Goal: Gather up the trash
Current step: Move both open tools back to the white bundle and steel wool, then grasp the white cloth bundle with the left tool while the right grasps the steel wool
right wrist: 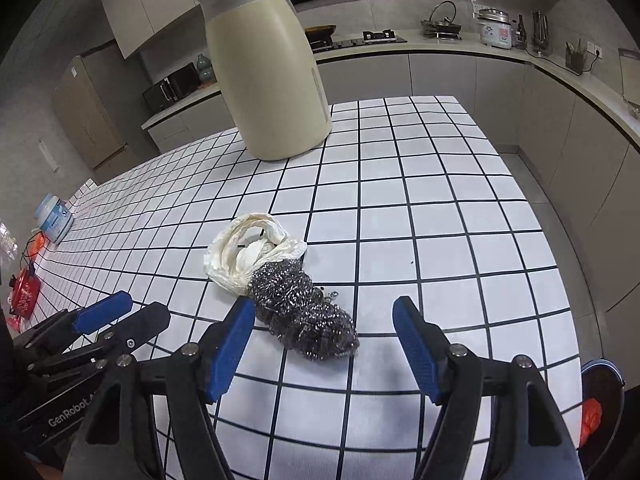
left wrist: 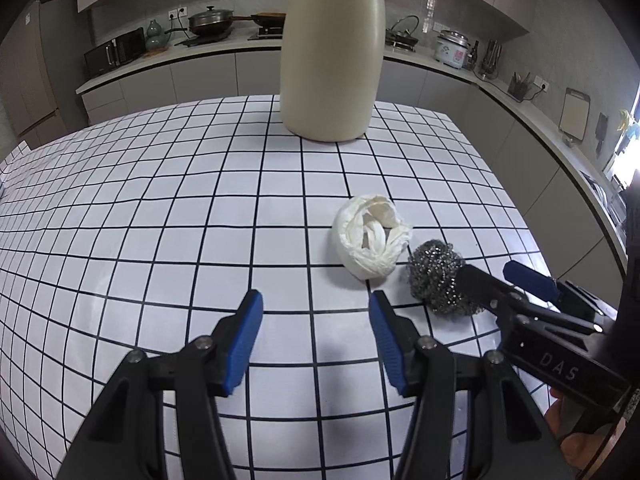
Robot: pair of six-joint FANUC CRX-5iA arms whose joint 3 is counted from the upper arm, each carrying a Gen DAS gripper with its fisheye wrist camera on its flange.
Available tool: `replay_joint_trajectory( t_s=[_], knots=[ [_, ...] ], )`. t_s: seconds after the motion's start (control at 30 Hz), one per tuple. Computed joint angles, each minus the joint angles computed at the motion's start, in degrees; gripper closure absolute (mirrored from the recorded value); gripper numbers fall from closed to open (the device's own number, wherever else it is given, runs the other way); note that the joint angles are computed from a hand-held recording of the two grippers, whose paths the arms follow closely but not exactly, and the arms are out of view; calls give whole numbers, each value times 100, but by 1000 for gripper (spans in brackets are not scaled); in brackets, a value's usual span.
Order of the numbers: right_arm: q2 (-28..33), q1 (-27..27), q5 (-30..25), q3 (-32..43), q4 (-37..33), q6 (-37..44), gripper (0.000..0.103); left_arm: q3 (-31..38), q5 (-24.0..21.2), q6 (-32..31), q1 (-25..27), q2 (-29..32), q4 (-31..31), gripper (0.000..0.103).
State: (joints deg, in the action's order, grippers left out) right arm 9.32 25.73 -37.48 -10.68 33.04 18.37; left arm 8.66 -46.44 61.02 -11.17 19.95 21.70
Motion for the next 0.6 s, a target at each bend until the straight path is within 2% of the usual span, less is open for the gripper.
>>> replay_joint_trajectory(
  t_s=[0.27,0.43,0.6],
  knots=[
    [188,-74,71,158,-291,266,30,106,-56,-30,-23,91,-26,46],
    [132,-95,185,-39,85,-100,30,138,-50,-22,-30,131,-25,46],
    [7,-146,273,-255,349,-436,40,206,-60,-1,-78,182,-86,46]
  ],
)
